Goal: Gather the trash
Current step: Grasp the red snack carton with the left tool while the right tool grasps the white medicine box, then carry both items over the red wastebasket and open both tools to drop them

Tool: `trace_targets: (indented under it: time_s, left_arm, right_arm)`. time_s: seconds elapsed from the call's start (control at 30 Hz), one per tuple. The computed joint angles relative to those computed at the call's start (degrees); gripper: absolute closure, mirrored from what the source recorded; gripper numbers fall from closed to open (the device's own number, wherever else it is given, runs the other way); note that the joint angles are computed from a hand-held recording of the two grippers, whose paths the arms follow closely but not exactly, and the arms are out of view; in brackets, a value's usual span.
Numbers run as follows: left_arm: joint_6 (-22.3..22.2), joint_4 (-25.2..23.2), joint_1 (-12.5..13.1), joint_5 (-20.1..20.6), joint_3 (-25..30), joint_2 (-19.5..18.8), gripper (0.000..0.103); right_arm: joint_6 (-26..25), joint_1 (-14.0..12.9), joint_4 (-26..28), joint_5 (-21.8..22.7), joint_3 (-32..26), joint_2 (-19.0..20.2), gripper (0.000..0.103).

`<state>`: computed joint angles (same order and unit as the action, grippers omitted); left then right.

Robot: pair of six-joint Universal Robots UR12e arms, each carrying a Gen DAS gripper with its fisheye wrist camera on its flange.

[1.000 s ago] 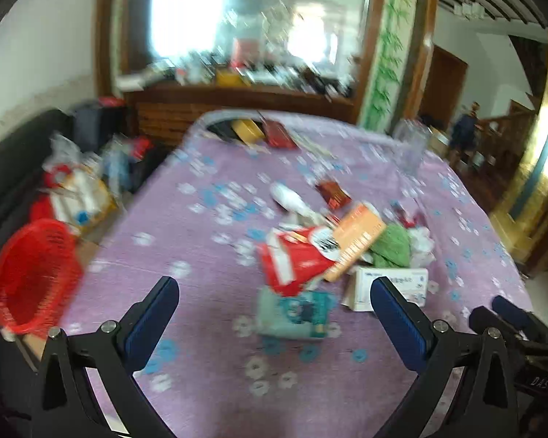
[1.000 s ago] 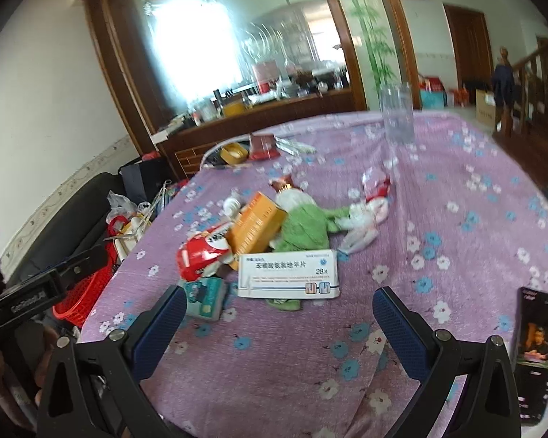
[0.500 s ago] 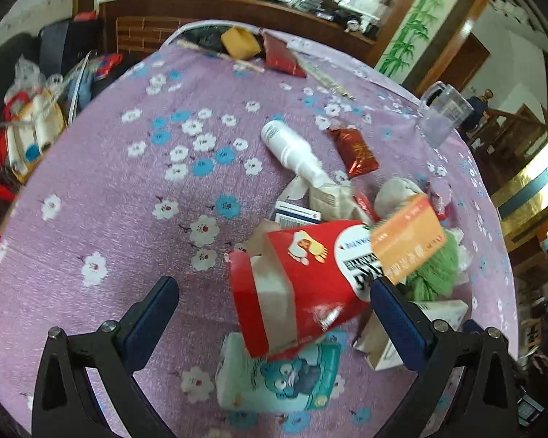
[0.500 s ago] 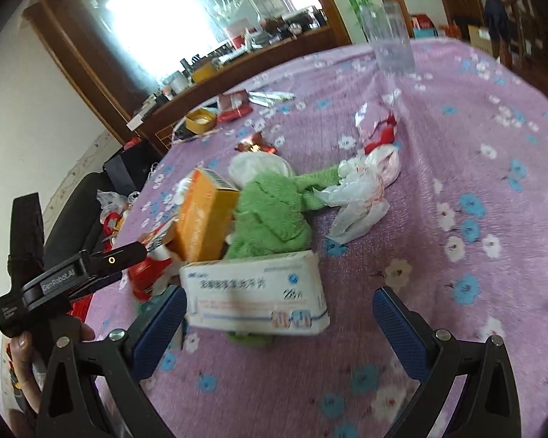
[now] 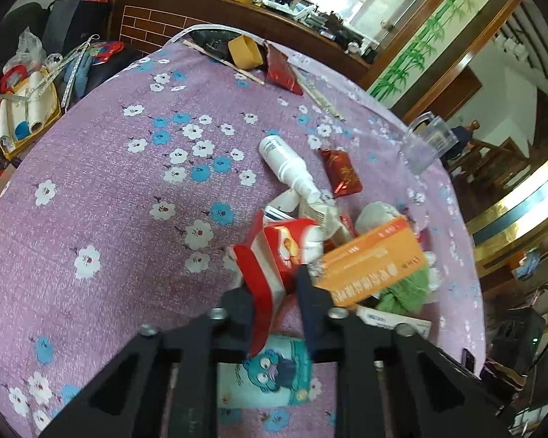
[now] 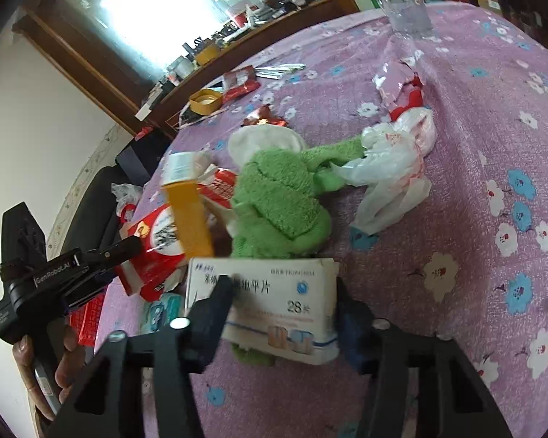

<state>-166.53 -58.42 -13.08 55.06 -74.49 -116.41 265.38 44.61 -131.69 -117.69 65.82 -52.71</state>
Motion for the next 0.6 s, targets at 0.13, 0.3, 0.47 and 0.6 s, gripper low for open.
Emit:
trace_targets:
  time_s: [0.13,0.3,0.47,0.6]
  left_arm:
    - [0.24,1.94,0.72,-1.61,-2.15,1.6,0.096]
    - [0.56,4.38,2.21,-4.75,-4.88,3.86,0.096]
    - [1.57,5.35,3.61,-6.24,-6.95,5.83,0.096]
    - [1.31,6.69,4.83,-6.63,-8.83,7.38,0.096]
  right_arm:
    - [-1.56,0.58,-1.92,-1.53,-0.53,0.19,0.068]
    - [-4.14,1.53,-4.05,-3.82,-2.6,1.16,0.08]
    - [-6.89,2.83,-3.3,-6.92,-6.79,2.85,0.089]
    - [-9.85,4.11,0.12,-10.38,-11.97,4.95,0.089]
